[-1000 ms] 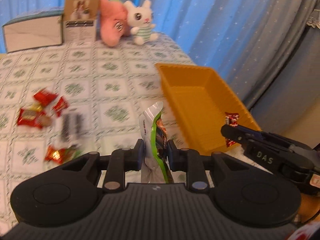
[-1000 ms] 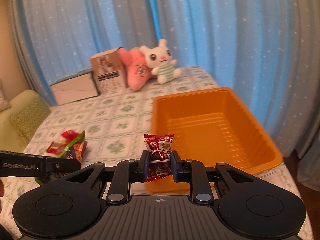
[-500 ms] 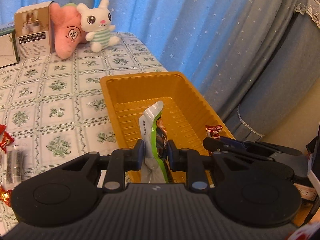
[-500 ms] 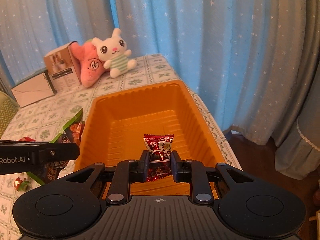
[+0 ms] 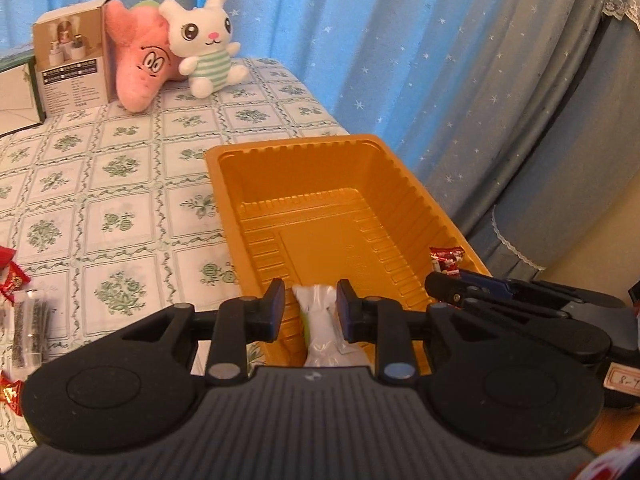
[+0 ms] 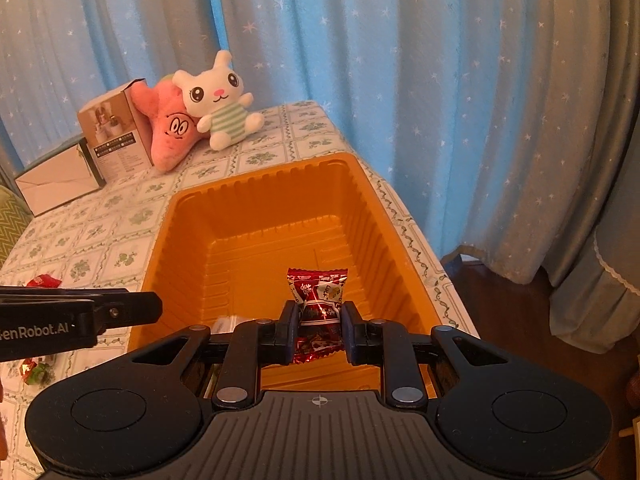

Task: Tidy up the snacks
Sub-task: 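Carry both snacks over the orange tray and open both tools, then withdraw both tools from the tray back over the snack pile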

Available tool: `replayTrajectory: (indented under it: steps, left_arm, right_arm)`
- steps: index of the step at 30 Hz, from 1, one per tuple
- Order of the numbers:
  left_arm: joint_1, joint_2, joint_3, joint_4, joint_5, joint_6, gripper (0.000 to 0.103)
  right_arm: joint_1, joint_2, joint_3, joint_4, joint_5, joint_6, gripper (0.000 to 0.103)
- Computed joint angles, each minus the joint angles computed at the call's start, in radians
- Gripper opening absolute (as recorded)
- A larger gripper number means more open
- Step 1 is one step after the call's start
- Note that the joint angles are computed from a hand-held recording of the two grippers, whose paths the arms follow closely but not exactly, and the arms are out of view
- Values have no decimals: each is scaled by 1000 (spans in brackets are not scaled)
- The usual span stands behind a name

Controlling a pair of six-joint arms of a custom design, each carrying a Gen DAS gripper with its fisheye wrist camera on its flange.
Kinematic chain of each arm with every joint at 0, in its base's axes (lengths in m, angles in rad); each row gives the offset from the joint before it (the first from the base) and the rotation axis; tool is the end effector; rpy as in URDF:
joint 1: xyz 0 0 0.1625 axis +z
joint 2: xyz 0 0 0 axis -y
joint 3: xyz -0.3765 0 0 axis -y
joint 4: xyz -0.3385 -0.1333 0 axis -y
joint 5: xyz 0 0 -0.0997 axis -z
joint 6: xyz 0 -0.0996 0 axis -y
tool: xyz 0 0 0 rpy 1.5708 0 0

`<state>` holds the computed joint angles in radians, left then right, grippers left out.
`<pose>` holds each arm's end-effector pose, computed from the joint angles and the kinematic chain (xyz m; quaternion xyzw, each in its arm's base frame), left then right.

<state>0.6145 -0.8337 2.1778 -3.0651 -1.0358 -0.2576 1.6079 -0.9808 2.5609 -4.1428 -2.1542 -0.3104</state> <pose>-0.2538 -0.4044 0.0416 0.3105 0.9104 -0.2098 0.1752 0.0906 -0.3273 0.1748 0.0108 -0.8533 0.4171 0.3127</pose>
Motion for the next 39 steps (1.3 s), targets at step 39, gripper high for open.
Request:
replayTrajectory:
  steps: [39]
  left_arm:
    - [-164,-508,351,206,183,-231,24]
  right_arm:
    - [360,62,41,65,-209,241,45]
